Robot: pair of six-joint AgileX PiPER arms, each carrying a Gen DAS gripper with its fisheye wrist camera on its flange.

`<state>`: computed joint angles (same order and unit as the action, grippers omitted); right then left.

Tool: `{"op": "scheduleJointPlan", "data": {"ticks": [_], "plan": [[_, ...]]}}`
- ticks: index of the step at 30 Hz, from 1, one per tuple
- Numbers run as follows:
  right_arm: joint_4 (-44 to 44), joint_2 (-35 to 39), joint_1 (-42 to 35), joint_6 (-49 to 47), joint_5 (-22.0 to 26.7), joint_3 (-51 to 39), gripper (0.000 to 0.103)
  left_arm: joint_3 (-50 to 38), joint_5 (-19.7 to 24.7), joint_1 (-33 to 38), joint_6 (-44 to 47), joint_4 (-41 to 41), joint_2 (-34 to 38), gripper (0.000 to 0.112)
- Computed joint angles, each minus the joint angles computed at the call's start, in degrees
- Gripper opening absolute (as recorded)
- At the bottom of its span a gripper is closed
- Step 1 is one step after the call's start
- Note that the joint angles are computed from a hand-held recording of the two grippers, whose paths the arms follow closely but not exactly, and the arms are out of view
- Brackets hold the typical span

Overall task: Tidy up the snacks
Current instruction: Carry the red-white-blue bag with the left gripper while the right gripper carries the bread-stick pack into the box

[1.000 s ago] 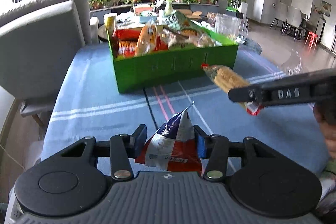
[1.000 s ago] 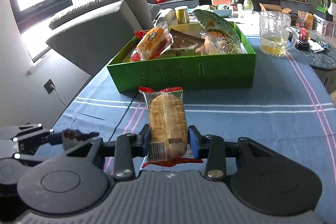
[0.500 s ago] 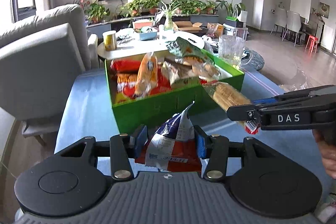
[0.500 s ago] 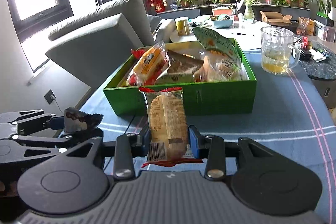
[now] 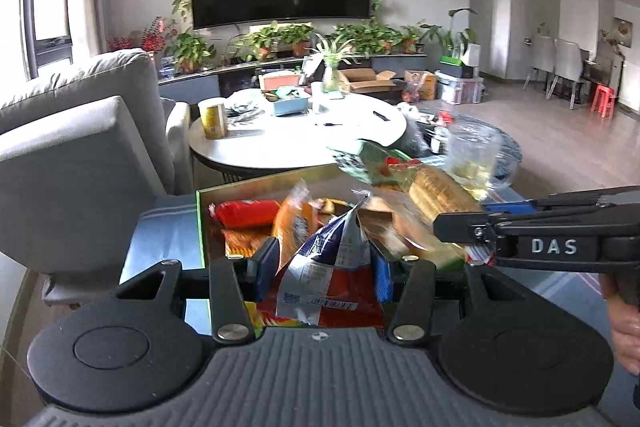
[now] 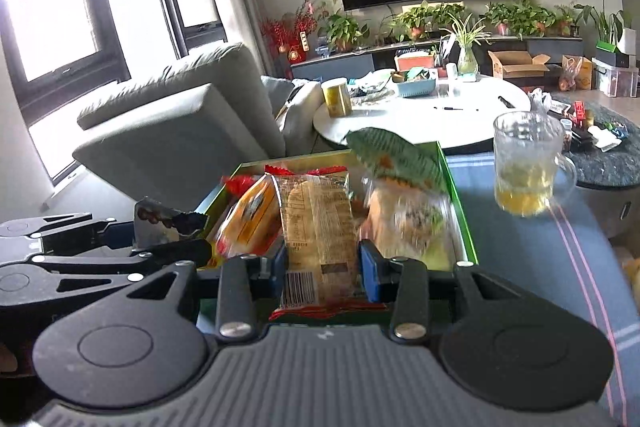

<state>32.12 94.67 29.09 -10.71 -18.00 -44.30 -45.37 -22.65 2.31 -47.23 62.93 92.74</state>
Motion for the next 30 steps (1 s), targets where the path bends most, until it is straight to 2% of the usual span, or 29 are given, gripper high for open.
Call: {"op": "scheduleJointPlan", "data": {"ticks": [2,7,10,19,22,24,30], "plan": [[-4.3,2.0,-1.5,3.6,1.2,-2.6,0.067,-2.9,1.7,-0.4,-0.4,-1.2,2.6,0.045],[-11.7,7.4,-3.9,9.2,4.2,-9.2,0.067,-10.6,4.1,0.2,-11.6,4.8,8.8,0.045],[-17.4,10.4,-4.9,14.0,6.3,-13.3,0.067,-14.1,5.5,-0.3,-11.7,4.5,11.5,0.045],[-13.8,16.4,-5.6,9.2,9.7,-21.8,0.067,-21.8,6.6,-0.4,-19.6,13.0,17.2,0.046],[-9.0,17.5,-5.6,5.3,8.8,-22.7,0.067,-22.2,7.6,-0.9,-17.0,10.0,17.7,0.055],[-7.3,17.4,-5.6,4.0,8.7,-22.6,0.067,-21.4,7.4,-0.8,-14.5,7.2,17.3,0.056],[-8.9,15.4,-5.5,6.8,7.8,-19.5,0.068,-19.6,6.2,-0.4,-13.6,7.1,16.1,0.058]]}}
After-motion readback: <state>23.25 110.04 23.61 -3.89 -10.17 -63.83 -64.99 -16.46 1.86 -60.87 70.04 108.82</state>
